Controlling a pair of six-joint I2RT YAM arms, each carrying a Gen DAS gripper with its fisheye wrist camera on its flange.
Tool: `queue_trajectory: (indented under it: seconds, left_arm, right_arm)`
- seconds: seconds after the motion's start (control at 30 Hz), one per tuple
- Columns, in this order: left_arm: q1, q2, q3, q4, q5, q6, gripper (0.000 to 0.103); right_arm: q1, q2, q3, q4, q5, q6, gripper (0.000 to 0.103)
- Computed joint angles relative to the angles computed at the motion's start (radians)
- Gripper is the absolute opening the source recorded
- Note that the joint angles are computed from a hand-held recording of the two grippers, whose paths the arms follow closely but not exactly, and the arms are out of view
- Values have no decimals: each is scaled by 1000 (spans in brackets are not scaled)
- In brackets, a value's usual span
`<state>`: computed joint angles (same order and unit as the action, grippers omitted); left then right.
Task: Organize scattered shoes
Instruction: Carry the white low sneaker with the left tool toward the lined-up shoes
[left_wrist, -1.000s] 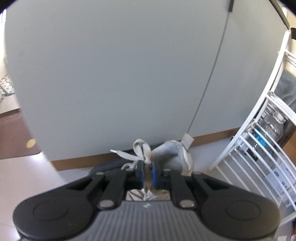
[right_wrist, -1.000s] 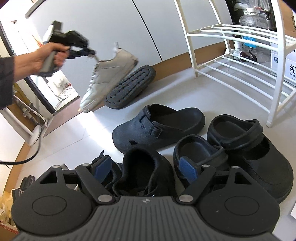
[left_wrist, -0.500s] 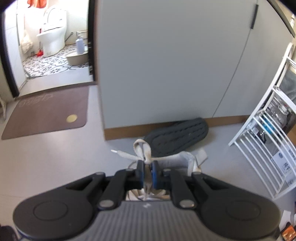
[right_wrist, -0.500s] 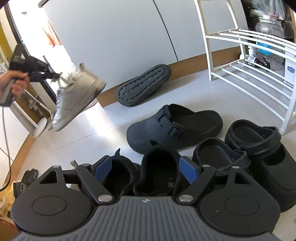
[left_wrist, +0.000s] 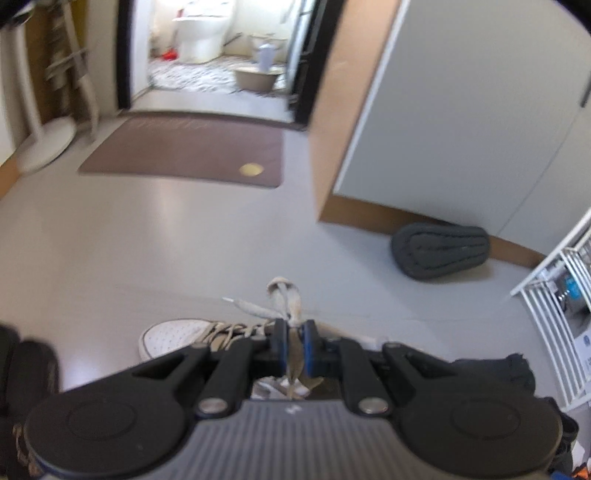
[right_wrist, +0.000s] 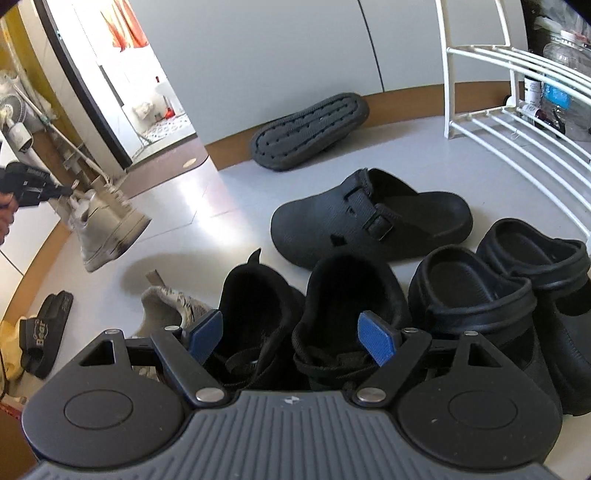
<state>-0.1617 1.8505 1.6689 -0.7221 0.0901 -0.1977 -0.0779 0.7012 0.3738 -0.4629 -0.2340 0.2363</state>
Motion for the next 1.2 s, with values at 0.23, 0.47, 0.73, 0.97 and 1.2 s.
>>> queue_trajectory:
  seconds: [0.23,0.47,0.73,0.97,1.2]
  left_arm:
    - [65,-153,-208,26,26,27,8]
    - [65,-273,-366,41,29,8,8]
    - [83,-395,-464,15,59,22,8]
    - [93,-464,-501,-31,80,37,8]
    - [106,-487,-493,-60,74,67,8]
  right_arm:
    - [29,-15,-7,-28,16,8,85]
    - [77,-29,-8,-44,40,4,85]
    - [142,-37,-4,-42,62,14,85]
    - [151,-46,-7,-50,66,16,85]
    - [161,-40,-12,-43,70,23,85]
